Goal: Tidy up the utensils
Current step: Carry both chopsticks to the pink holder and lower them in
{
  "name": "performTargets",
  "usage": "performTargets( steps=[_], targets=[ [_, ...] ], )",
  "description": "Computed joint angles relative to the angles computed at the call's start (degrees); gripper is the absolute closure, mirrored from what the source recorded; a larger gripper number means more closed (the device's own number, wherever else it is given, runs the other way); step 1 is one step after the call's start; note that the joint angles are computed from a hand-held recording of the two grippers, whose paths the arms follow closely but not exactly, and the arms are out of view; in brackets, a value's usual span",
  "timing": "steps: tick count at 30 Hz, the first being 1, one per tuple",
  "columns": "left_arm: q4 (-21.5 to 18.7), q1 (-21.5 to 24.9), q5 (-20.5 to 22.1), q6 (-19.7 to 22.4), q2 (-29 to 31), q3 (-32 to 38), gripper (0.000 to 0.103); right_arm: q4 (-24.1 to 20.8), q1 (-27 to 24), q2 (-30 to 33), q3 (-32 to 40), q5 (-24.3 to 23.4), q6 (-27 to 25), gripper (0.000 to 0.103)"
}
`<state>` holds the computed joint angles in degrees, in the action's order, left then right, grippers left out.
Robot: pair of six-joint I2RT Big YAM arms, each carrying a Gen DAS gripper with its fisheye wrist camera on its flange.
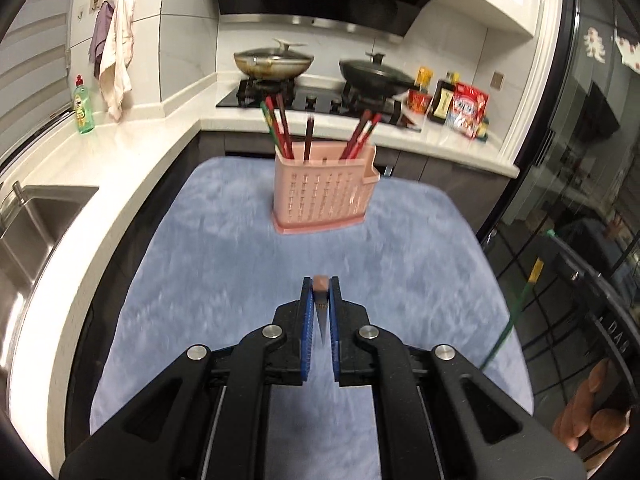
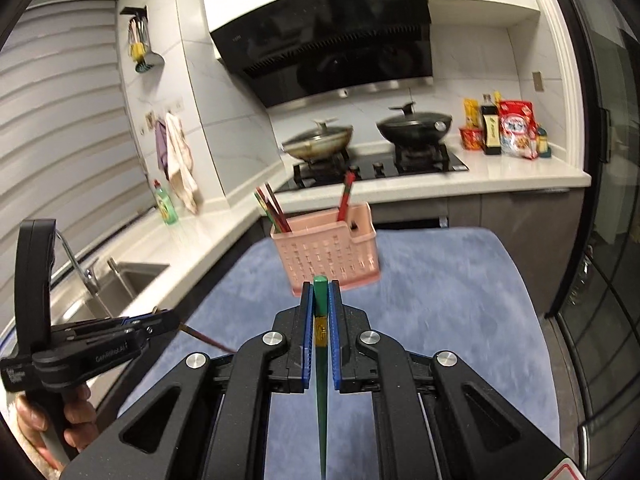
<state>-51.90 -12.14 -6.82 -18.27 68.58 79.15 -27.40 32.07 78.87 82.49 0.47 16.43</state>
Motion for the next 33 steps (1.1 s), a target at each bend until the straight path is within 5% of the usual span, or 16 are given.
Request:
performTargets(
  steps=[14,26,33],
  targets=[
    [1.33,2.65,0.35,5.16,11.05,18.68,0.096,0.45,-2.74,11.79,18.98,-3.89,-0.66,0.096],
    [2.15,3.19,-1.91,8.79,22.48,36.89,0.096,-7.02,-3.79,26.89,43.97,-5.35,-1.86,0.096],
    [0.75,3.49,-3.27,9.90,29.53,47.72,0.096,-13.42,-4.14,38.62,64.50,-4.13,-2.64,0.096]
  ],
)
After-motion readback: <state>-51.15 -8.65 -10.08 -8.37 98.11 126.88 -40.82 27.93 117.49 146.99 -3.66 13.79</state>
